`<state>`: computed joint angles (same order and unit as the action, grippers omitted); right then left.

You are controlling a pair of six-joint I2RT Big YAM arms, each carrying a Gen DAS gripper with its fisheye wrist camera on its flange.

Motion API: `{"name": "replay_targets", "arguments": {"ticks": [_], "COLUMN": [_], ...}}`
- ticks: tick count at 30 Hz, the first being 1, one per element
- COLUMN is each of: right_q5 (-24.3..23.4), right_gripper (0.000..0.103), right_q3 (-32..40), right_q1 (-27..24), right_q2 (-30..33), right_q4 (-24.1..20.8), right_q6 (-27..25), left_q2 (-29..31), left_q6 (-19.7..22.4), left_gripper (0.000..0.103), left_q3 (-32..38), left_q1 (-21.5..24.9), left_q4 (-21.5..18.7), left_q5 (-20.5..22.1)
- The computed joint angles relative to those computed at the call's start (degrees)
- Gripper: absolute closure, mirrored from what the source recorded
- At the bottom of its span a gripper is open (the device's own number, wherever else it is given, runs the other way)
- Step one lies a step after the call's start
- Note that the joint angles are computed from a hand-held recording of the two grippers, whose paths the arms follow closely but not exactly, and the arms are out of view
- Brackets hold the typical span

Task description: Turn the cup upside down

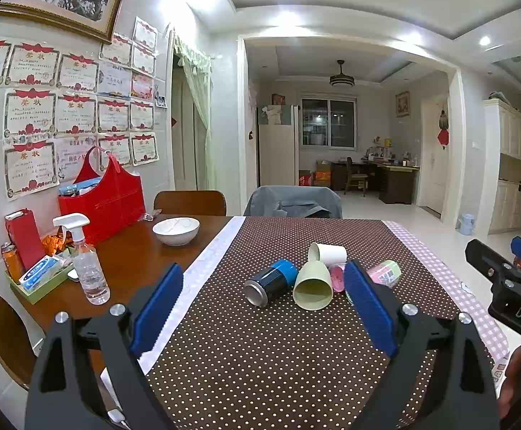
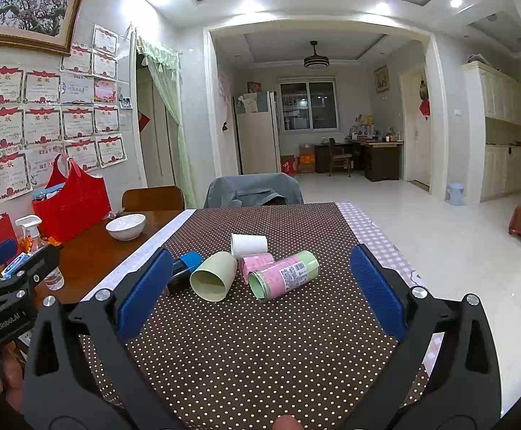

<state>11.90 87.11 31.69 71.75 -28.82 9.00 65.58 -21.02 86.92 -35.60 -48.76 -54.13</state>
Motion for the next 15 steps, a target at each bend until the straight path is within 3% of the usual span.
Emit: {"name": "replay_targets", "arguments": {"ticks": [15], "right_q5": [0.0], "right_gripper": [0.006], "right_q3": [0.3], "right_q1": [0.1], "right_q2": [0.6], "right_q4": [0.4], "right_q6": [-0.5], "left_q2": [0.2], "left_q6": [0.0], "left_gripper": [0.013], "left_q3": [0.4], "left_q1": [-0.1], "left_q4": [-0.4], "left_q5": [0.2]}}
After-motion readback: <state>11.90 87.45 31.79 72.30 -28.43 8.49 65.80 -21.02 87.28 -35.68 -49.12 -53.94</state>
